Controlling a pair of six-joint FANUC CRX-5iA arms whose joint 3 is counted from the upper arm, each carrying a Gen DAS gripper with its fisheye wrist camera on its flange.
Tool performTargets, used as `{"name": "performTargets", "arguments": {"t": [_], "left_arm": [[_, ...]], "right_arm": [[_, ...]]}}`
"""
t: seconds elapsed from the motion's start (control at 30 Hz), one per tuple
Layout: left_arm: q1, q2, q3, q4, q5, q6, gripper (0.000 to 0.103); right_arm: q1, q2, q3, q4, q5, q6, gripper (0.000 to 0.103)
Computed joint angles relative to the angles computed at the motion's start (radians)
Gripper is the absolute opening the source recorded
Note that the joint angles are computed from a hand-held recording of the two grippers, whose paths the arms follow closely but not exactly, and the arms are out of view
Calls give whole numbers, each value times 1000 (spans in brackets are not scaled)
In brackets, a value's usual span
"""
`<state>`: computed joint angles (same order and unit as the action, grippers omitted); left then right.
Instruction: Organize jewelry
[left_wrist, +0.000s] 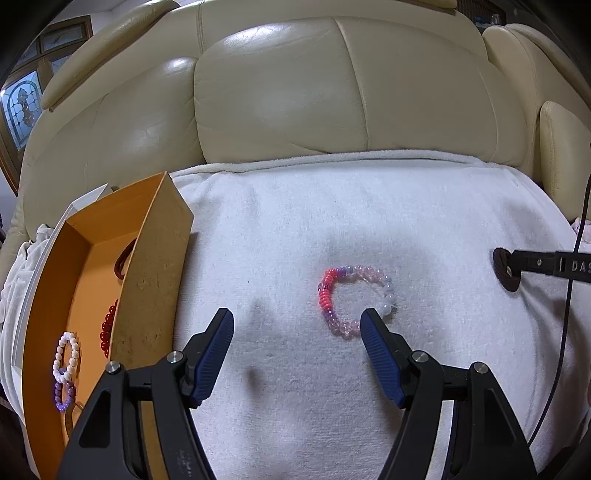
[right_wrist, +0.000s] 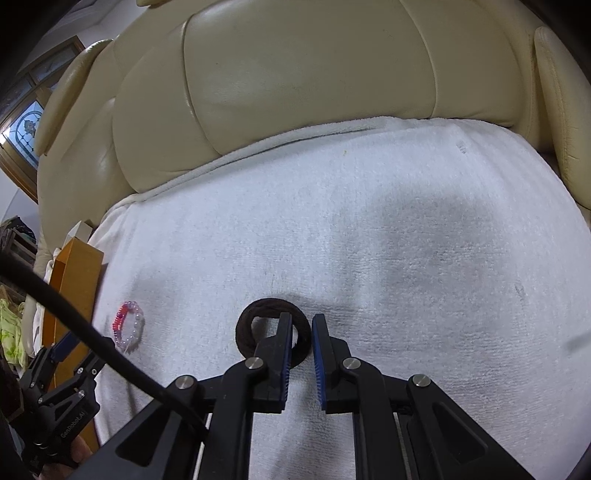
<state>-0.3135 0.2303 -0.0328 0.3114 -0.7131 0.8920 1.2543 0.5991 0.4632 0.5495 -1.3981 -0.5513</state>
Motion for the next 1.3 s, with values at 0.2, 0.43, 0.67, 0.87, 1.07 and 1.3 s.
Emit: {"name": "performTargets", "arguments": {"t": [0.2, 0.43, 0.67, 0.87, 1.07, 1.3], "left_arm": [[5, 7, 9, -9, -22, -16, 72], [10, 19, 18, 2, -42, -16, 72], [17, 49, 40, 46, -71, -9, 72], [15, 94, 78, 84, -102, 27, 72], [9, 101, 74, 130, -91, 16, 62], [12, 113, 82, 192, -122, -8, 58]], "right_arm": [[12, -41, -63, 31, 8, -54, 23], [-7, -9, -20, -9, 33, 16, 23], [-8, 82, 121, -5, -85, 129, 14], [-4, 38, 52, 4, -72, 66, 14], [-5, 20, 26, -14, -51, 47, 13], [0, -4, -13, -18, -31, 33, 14]]}}
